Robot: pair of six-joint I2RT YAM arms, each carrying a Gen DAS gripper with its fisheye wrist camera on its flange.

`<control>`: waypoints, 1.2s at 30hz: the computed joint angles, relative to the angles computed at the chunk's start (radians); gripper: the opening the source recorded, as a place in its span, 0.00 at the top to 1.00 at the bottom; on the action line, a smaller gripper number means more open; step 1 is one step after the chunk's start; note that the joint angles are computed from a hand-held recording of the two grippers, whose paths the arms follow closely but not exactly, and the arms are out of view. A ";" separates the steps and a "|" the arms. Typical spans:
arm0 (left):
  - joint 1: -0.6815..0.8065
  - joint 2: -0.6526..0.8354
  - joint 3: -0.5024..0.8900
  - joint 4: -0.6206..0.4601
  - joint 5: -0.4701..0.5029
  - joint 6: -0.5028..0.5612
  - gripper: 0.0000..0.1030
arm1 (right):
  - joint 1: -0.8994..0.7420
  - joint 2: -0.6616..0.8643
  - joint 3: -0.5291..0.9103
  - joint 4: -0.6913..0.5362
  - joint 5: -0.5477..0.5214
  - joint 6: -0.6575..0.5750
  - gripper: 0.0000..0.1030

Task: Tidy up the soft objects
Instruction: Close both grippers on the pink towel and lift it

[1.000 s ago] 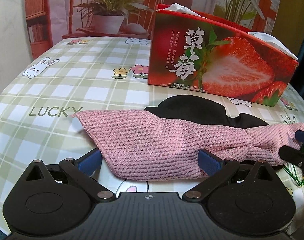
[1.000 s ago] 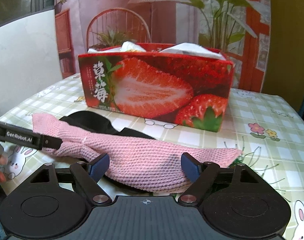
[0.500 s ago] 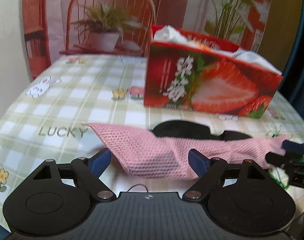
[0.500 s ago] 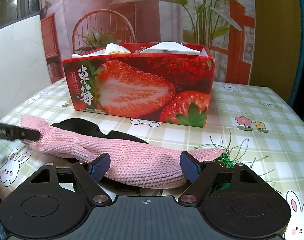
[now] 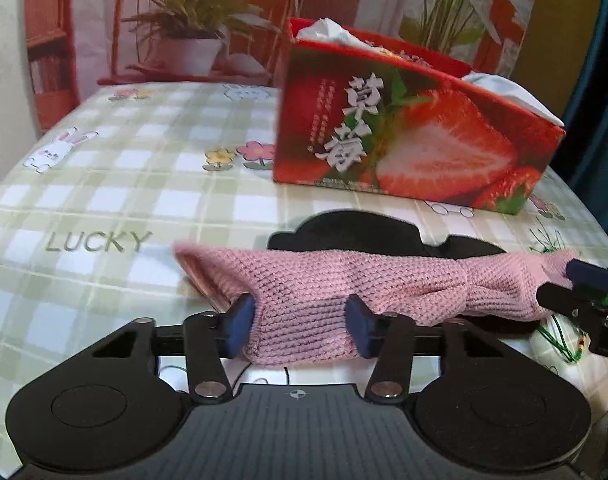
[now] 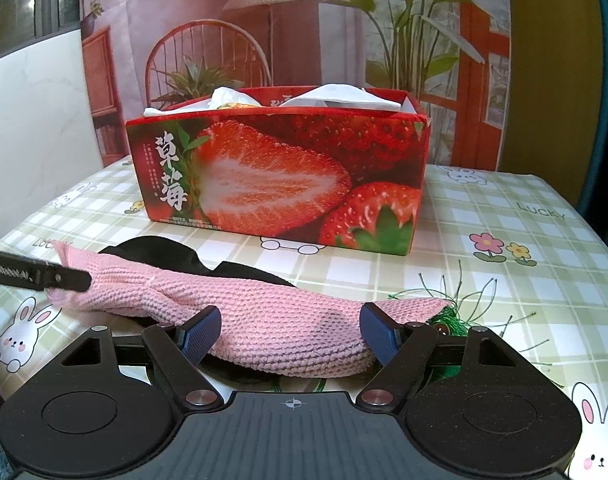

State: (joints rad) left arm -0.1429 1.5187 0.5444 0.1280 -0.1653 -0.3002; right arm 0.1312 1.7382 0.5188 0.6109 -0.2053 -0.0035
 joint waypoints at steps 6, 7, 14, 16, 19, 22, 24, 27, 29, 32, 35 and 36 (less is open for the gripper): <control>0.004 -0.028 -0.014 -0.010 0.075 -0.001 0.64 | -0.002 -0.018 -0.002 -0.013 0.001 0.013 0.28; -0.010 -0.023 -0.010 -0.011 0.069 0.003 0.63 | -0.004 -0.020 0.003 -0.025 -0.001 0.019 0.28; -0.025 0.001 -0.001 0.001 0.057 0.023 0.58 | -0.001 -0.006 0.063 -0.114 0.063 0.028 0.29; -0.025 0.005 0.000 0.003 0.060 0.024 0.58 | -0.002 0.010 0.095 -0.146 0.077 0.026 0.29; -0.031 -0.002 -0.005 0.003 0.056 0.031 0.54 | 0.012 0.048 0.146 -0.193 0.086 -0.008 0.30; -0.043 -0.013 -0.010 -0.004 0.047 0.038 0.51 | 0.043 0.079 0.180 -0.222 0.104 -0.052 0.42; -0.044 -0.012 -0.010 -0.002 0.048 0.041 0.50 | 0.048 0.085 0.186 -0.225 0.086 -0.035 0.45; -0.049 -0.008 -0.010 0.004 0.044 0.042 0.49 | 0.043 0.086 0.187 -0.226 0.063 -0.032 0.54; -0.054 -0.004 -0.006 0.002 0.040 0.047 0.48 | 0.035 0.081 0.182 -0.224 0.036 -0.017 0.59; -0.048 -0.008 -0.011 0.006 0.048 0.053 0.49 | 0.023 0.068 0.157 -0.194 0.003 -0.003 0.76; -0.034 -0.023 -0.017 -0.002 0.040 0.049 0.77 | 0.013 0.041 0.095 -0.112 -0.002 0.009 0.85; -0.020 -0.032 -0.022 0.003 0.061 0.044 0.82 | 0.010 0.026 0.068 -0.074 -0.007 0.005 0.85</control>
